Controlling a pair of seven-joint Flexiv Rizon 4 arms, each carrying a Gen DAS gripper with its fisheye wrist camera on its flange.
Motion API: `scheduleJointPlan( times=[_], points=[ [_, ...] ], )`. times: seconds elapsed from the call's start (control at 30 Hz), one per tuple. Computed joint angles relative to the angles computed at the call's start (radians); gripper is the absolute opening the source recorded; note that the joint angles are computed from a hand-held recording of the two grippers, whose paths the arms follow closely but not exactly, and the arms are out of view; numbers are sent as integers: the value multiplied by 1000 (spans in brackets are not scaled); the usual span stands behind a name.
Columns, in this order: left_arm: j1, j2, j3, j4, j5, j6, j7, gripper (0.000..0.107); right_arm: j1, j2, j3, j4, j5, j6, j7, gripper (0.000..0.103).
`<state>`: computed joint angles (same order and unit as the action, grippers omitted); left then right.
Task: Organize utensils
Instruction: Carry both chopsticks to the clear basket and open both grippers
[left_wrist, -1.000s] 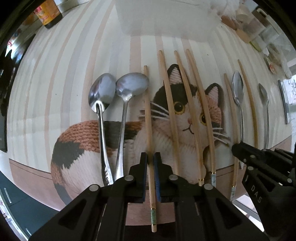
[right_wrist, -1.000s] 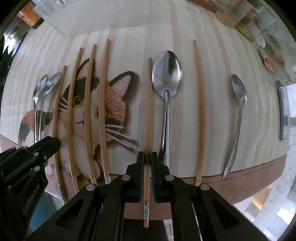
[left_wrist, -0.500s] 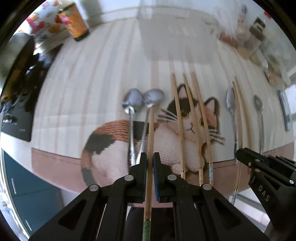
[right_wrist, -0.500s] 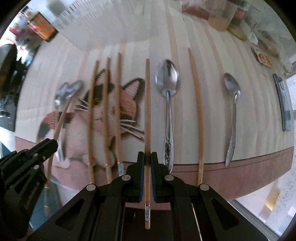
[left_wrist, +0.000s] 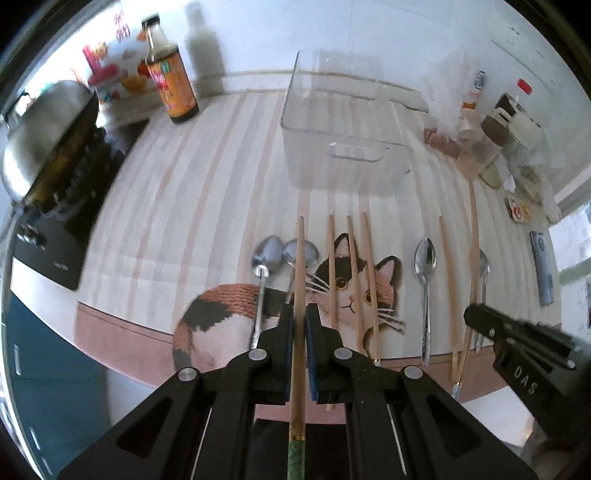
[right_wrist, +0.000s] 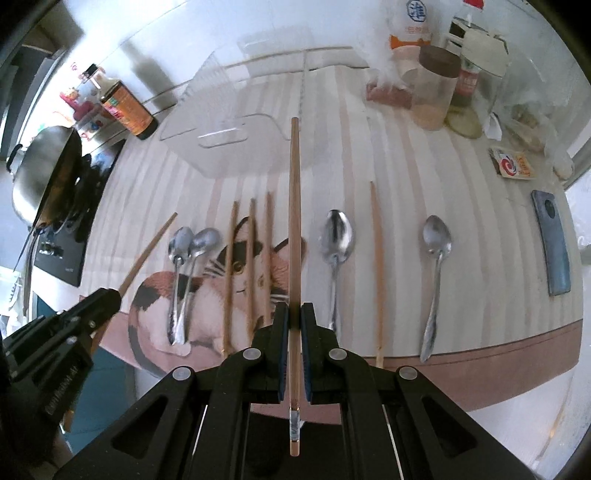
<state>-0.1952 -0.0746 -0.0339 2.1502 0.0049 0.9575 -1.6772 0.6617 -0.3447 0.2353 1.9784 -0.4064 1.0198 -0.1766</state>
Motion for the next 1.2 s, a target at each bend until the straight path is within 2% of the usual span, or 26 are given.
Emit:
scheduleJointPlan(
  times=[0.13, 0.47, 0.67, 0.8, 0.93, 1.2],
  points=[
    [12, -8, 0, -2, -78, -24, 19, 4, -23, -13, 10, 20, 52, 37, -8, 7],
    [11, 49, -3, -27, -115, -2, 29, 4, -32, 16, -9, 86, 62, 151, 44, 7],
    [8, 49, -18, -96, -238, 32, 116, 4, -53, 49, -19, 55, 39, 183, 34, 7],
    [20, -51, -41, -220, -339, 29, 211, 4, -99, 11, 5, -69, 103, 145, -88, 7],
    [53, -226, -66, -424, -394, -59, 257, 4, -126, -95, -3, -273, 163, 38, -204, 7],
    [93, -580, -81, -867, -389, -376, 217, 4, -190, -408, 23, -788, 371, -265, -436, 7]
  ],
)
